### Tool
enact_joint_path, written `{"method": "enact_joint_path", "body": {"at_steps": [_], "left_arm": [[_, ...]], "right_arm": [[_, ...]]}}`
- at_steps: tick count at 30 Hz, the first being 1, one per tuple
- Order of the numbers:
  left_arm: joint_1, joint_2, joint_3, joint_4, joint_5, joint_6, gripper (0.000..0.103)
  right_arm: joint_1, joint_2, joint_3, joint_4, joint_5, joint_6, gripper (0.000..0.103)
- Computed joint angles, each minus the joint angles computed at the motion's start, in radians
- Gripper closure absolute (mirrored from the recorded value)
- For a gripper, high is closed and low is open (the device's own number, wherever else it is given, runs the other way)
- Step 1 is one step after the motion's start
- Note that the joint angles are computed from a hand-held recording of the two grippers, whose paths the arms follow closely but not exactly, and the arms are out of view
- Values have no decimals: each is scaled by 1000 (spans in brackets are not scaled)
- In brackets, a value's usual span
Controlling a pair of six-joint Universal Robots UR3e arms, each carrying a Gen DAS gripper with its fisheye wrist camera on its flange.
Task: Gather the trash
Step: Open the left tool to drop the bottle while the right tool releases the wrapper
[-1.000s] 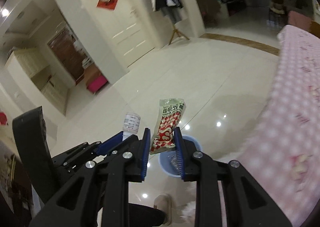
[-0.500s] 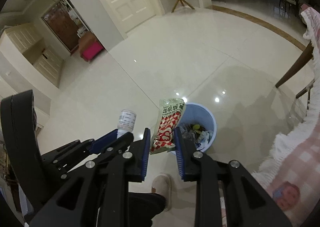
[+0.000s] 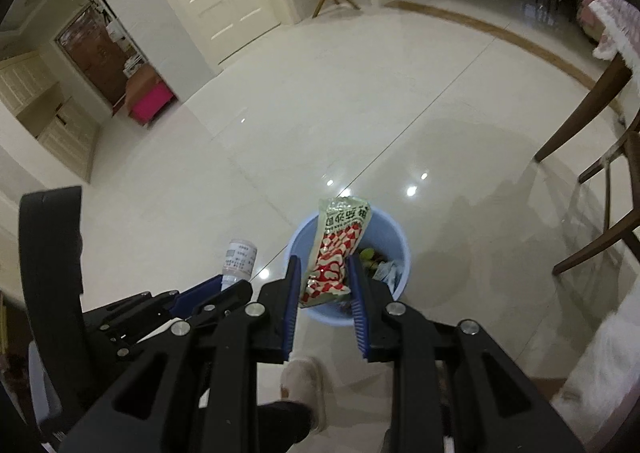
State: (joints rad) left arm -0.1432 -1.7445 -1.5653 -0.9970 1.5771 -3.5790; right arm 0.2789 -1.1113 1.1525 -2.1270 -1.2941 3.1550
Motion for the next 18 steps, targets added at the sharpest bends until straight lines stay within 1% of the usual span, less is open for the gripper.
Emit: {"method": "enact_joint_path", "body": {"at_steps": [5, 6, 7, 8, 9, 11, 14, 18], "left_arm": [[55, -56, 82, -13, -66, 8, 82], [70, -67, 100, -13, -82, -2, 79], [80, -74, 117, -24, -86, -13, 58], [83, -78, 126, -25, -83, -22, 32], [87, -68, 116, -4, -81, -27, 32], [95, -51, 110, 0, -89, -18, 32], [88, -31, 96, -17, -65, -18, 32], [95, 8, 43, -20, -59, -12, 32]], "right_arm": [[-5, 7, 28, -91, -31, 15, 79], [-12, 2, 33, -93, -28, 14, 79], [-15, 3, 34, -97, -28, 15, 79], [-18, 4, 36, -98, -27, 16, 79], [-21, 4, 39, -97, -25, 14, 79], [-27, 6, 36, -90, -24, 8, 79], [-29, 13, 24, -73, -21, 8, 79], [-19, 20, 3, -44, -19, 4, 79]]}}
